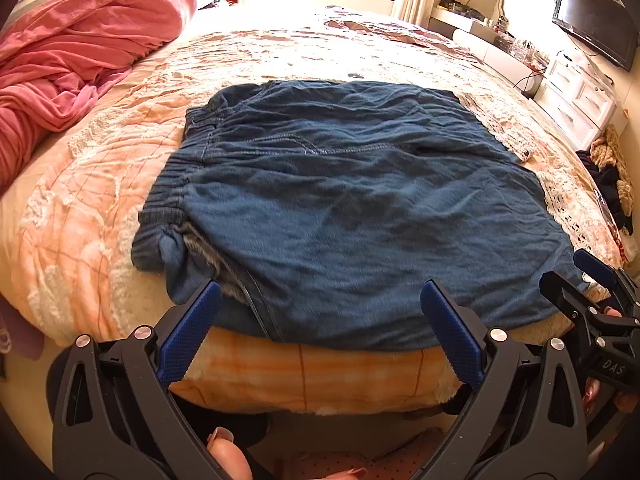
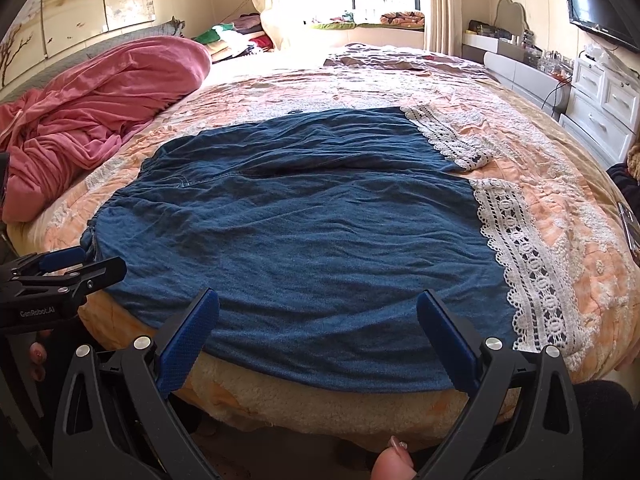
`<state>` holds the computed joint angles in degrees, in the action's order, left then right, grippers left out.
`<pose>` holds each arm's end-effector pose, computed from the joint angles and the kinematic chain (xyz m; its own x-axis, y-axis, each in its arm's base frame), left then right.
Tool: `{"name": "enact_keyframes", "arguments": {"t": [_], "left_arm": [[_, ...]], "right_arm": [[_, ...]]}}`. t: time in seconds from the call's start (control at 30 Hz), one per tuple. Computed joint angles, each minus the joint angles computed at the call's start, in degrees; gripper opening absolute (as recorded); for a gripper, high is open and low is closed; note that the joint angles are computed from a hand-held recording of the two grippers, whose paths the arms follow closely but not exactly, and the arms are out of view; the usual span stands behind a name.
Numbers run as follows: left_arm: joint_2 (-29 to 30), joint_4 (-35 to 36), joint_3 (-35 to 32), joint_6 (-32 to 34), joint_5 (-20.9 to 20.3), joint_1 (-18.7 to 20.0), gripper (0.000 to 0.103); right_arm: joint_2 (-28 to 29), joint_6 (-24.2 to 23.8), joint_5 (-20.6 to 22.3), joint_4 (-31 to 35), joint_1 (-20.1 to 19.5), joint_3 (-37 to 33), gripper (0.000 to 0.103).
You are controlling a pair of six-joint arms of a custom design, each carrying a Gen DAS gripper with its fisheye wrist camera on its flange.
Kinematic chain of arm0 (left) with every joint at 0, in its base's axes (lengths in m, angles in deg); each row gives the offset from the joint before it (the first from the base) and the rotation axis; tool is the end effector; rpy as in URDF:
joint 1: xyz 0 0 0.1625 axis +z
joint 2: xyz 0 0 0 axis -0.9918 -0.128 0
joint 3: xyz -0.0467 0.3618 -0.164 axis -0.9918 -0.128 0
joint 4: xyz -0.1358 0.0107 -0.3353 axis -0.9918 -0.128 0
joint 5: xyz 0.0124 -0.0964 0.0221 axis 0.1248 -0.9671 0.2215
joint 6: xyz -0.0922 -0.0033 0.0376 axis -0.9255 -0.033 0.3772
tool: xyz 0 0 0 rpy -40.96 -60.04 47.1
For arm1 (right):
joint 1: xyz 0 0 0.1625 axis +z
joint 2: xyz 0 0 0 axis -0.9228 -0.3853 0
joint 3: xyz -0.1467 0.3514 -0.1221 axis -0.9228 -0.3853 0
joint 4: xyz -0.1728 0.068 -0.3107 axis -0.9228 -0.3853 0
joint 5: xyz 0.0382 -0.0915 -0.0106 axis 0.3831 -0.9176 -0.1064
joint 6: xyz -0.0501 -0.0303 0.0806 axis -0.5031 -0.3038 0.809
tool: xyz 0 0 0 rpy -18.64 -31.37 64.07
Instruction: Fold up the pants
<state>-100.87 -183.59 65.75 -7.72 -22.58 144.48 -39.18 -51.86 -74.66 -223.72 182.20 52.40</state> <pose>-0.0231 -0.4739 0.2733 -0.7783 0.0530 -0.6257 0.4129 0.7939 -0.4464 0.2965 -0.4725 -0.0262 -0.7571 -0.1587 0.6338 -0.5330 0.7110 -0.4586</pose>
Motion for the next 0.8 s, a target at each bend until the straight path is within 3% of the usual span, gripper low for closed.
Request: {"name": "enact_keyframes", "arguments": {"t": [0.3,0.37,0.47,0.67,0.73,0.8], "left_arm": [[1.3,4.0,-10.1,4.4,-1.4,4.4,0.094],[2.6,5.4,-13.8,5.6,-1.6,5.8,0.094],[5.1,7.8,-19.9,6.9,-2.3,8.2,0.094],[13.7,11.7,-35.3,13.1,-3.1,13.7,0.094],[15.9,13.6,-39.4,14.4,-4.1,14.9,0.089],[18.2,15.5,-43.6,16.3,-4.9,15.8,0.07]], "right_arm": [[-2.5,-0.4,5.8,15.8,-1.3,-7.1,0.099],[-3.4,2.1,10.5,23.6,-2.6,-10.8,0.099],[-2.4,2.2,13.5,32.6,-3.6,-17.6,0.099],[3.6,-2.4,11.6,42.4,-4.3,-32.1,0.099],[5.7,-3.8,11.5,45.4,-4.5,-36.9,0.099],[7.7,-5.7,11.5,48.3,-4.7,-41.5,0.099]]}}
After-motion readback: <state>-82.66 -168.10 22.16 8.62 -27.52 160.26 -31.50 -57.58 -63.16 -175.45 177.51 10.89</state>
